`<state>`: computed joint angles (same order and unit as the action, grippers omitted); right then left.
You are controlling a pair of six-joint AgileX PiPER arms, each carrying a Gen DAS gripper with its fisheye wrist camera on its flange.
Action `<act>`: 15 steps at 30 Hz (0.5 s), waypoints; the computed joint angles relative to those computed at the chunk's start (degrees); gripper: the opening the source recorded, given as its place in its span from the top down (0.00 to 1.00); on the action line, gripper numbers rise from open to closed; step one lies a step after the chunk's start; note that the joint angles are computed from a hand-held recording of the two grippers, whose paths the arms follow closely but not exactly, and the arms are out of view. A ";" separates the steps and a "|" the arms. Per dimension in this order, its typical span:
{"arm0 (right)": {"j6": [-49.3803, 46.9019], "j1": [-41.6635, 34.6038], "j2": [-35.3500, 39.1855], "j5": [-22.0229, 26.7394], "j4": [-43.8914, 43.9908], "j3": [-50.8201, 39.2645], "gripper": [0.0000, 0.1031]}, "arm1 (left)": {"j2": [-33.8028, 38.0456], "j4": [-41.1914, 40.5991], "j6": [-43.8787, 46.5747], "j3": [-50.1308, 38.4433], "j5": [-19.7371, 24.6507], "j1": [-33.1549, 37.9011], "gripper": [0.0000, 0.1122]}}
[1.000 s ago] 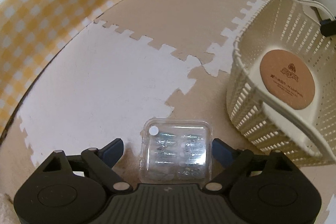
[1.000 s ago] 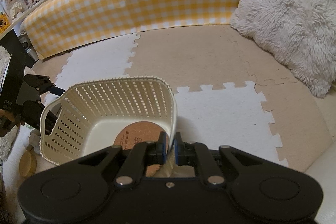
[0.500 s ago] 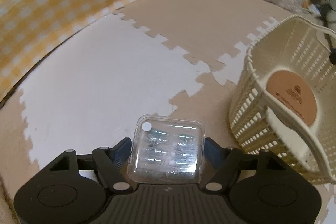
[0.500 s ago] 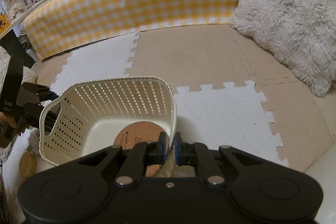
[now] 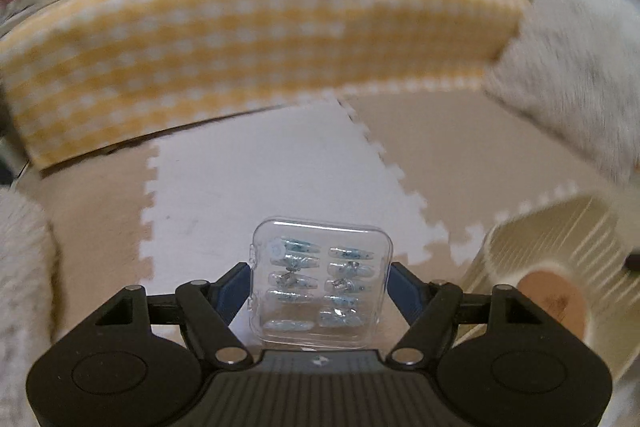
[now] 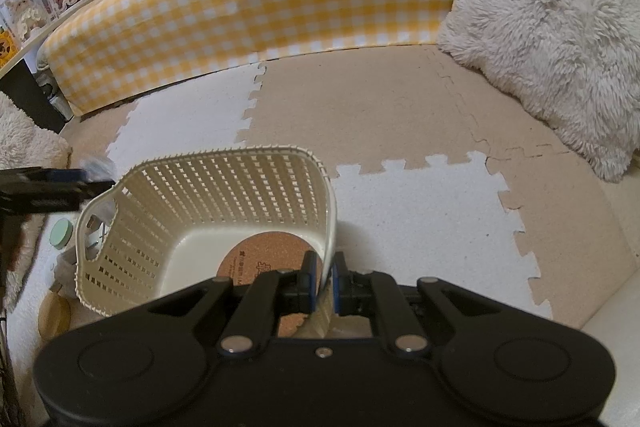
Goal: Organize rigid objects
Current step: 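Grasp the clear plastic case with the left tool and lift it, then lower the clear case onto the coaster in the basket, open left tool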
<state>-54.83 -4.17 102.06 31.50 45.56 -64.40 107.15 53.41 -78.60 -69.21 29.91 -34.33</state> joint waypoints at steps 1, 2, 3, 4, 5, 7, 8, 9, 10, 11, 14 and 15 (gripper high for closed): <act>0.03 -0.01 0.01 0.01 -0.03 -0.03 0.92 | -1.00 -0.89 -0.87 0.14 0.24 -0.25 0.34; 0.03 -0.01 0.01 0.01 -0.03 -0.03 0.92 | -2.25 -1.65 -2.25 0.64 0.27 -0.67 0.34; 0.09 0.01 0.01 -0.05 -0.11 -0.01 0.92 | -3.29 -2.57 -3.22 1.03 0.22 -1.10 0.34; 0.23 0.07 0.06 -0.11 -0.21 -0.05 0.92 | -3.92 -4.08 -3.55 0.84 0.23 -1.53 0.34; 0.42 0.13 0.05 -0.16 -0.31 -0.06 0.92 | -4.18 -5.67 -3.46 0.34 0.25 -1.95 0.34; 0.54 0.21 -0.03 -0.31 -0.30 0.04 0.92 | -4.78 -8.85 -3.15 -0.50 0.16 -3.14 0.34; 0.45 0.20 -0.03 -0.36 -0.18 0.10 0.92 | -5.03 -10.37 -2.84 -0.90 -0.13 -3.68 0.34; 0.47 0.20 -0.02 -0.37 -0.11 0.12 0.92 | -4.97 -11.37 -2.93 -1.82 0.38 -4.50 0.34; 1.09 0.34 0.03 -0.72 -0.64 0.12 0.93 | -4.78 -11.73 -3.14 -2.87 1.47 -5.61 0.34; 0.65 0.16 0.16 -0.36 0.00 0.03 0.93 | -4.84 -12.94 -2.66 -3.22 0.27 -5.85 0.34; 0.90 0.29 0.14 -0.49 -0.20 0.00 0.93 | -4.37 -17.36 -0.60 -5.81 -1.07 -7.15 0.34; 0.81 0.28 0.12 -0.51 -0.17 0.03 0.93 | -3.96 -17.94 -0.16 -6.84 -1.42 -7.77 0.34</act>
<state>-54.02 -3.89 102.18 31.00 45.38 -64.37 103.18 35.47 -78.76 -76.05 28.49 -42.10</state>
